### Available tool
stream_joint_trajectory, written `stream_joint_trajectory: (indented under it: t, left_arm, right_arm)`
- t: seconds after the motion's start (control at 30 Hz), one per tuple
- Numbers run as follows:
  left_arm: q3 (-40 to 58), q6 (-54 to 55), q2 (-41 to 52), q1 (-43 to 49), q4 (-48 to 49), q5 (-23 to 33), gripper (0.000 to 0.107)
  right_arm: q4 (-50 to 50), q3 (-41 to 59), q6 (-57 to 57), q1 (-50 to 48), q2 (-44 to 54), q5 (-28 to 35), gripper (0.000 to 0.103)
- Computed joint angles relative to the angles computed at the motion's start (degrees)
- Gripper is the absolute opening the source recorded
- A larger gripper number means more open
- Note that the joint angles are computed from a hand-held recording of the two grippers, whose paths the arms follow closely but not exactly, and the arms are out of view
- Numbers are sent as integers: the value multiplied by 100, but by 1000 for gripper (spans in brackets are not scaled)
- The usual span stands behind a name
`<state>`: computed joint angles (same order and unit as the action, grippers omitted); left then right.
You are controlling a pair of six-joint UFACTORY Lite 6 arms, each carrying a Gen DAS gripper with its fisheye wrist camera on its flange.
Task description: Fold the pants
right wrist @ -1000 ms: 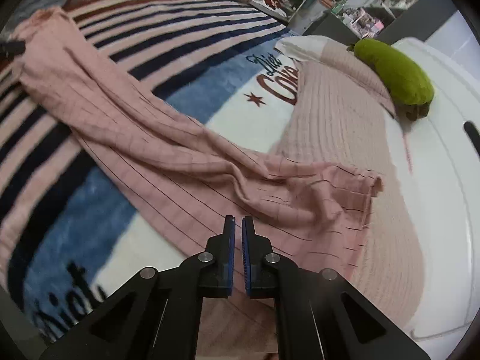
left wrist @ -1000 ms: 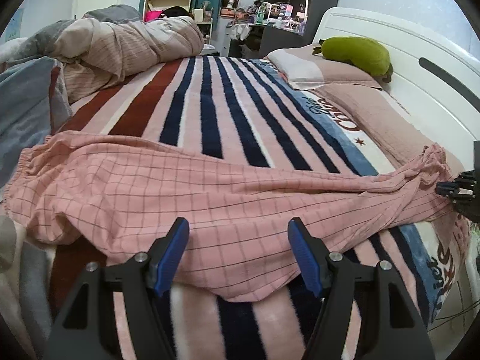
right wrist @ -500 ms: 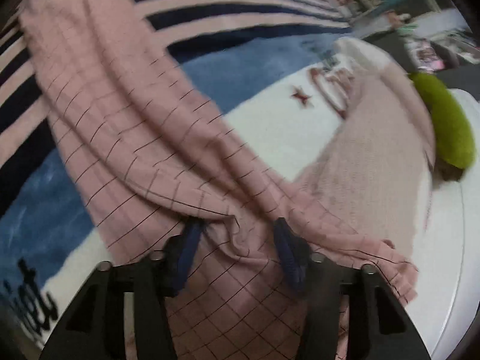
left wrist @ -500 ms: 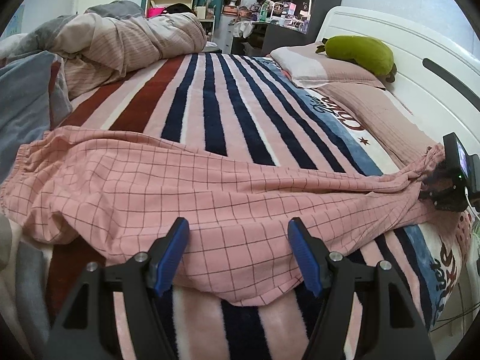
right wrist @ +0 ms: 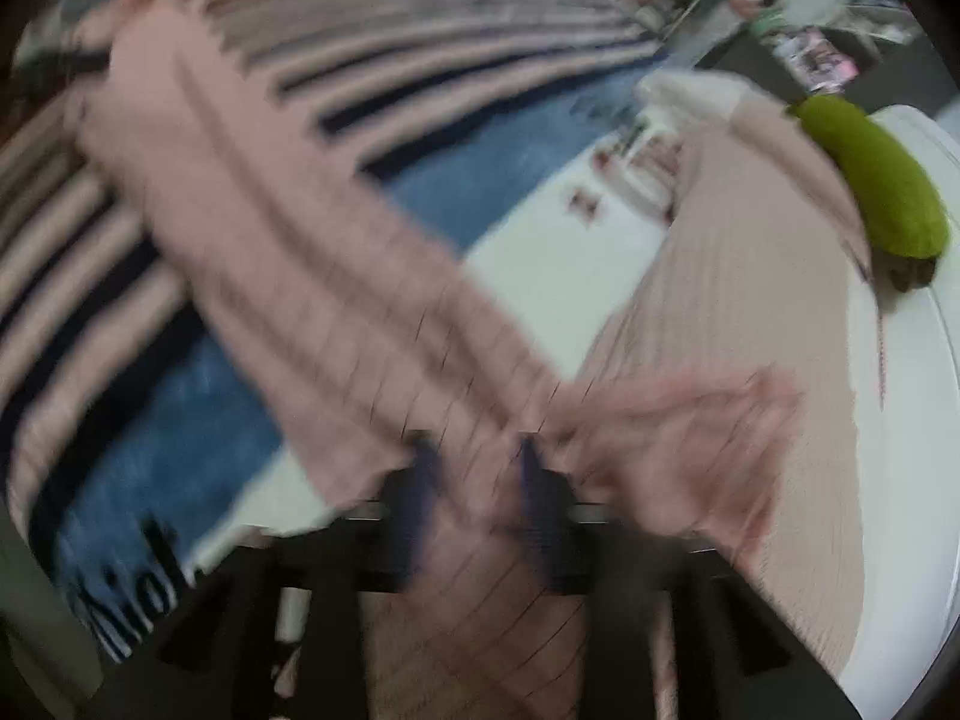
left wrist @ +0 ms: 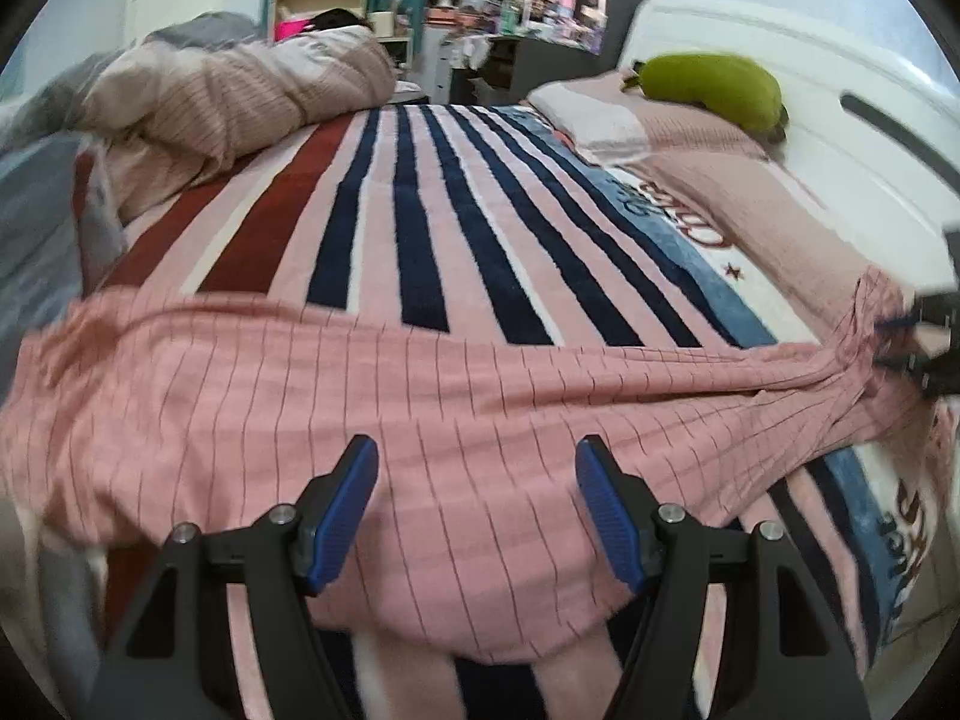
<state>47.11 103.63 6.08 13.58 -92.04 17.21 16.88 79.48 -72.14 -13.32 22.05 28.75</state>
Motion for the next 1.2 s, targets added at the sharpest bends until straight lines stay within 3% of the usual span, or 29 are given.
stream_joint_trajectory:
  t: [0.13, 0.23, 0.33, 0.4, 0.47, 0.57, 0.7, 0.8, 0.83, 1.0, 1.07, 1.2]
  left_arm:
    - [462, -542, 326, -162, 699, -104, 64]
    - [420, -262, 295, -137, 495, -20, 64]
    - [439, -158, 401, 15, 348, 101, 64]
    - [538, -52, 544, 74, 248, 19, 64]
    - [740, -109, 766, 101, 260, -118, 64]
    - [991, -203, 1018, 184, 317, -74, 64]
    - [1137, -86, 1201, 195, 132, -97, 64]
    - [1069, -28, 1181, 248, 56, -78, 64]
    - [974, 103, 1102, 277, -68, -100, 64]
    - [268, 550, 422, 804, -496, 118, 68]
    - [-84, 562, 100, 1178, -493, 338, 69]
    - [-601, 445, -347, 1717, -348, 660, 70]
  right_arm:
    - [311, 504, 75, 534, 506, 123, 41]
    - [1022, 580, -333, 879, 834, 365, 49]
    - [1733, 743, -775, 1146, 1300, 486, 48]
    - [2070, 773, -1030, 1306, 1551, 103, 41]
    - [2129, 1134, -663, 1361, 1917, -264, 0]
    - [2353, 1751, -290, 1304, 2361, -531, 3]
    - [1071, 2679, 1382, 1325, 3036, -355, 3]
    - [473, 2689, 1982, 1408, 3102, -635, 19]
    - [283, 2508, 2172, 1397, 2953, -758, 34]
    - [1373, 1463, 1343, 717, 1695, -703, 39]
    - [1884, 725, 932, 300, 942, -938, 49]
    - [2952, -742, 179, -604, -497, -1615, 61]
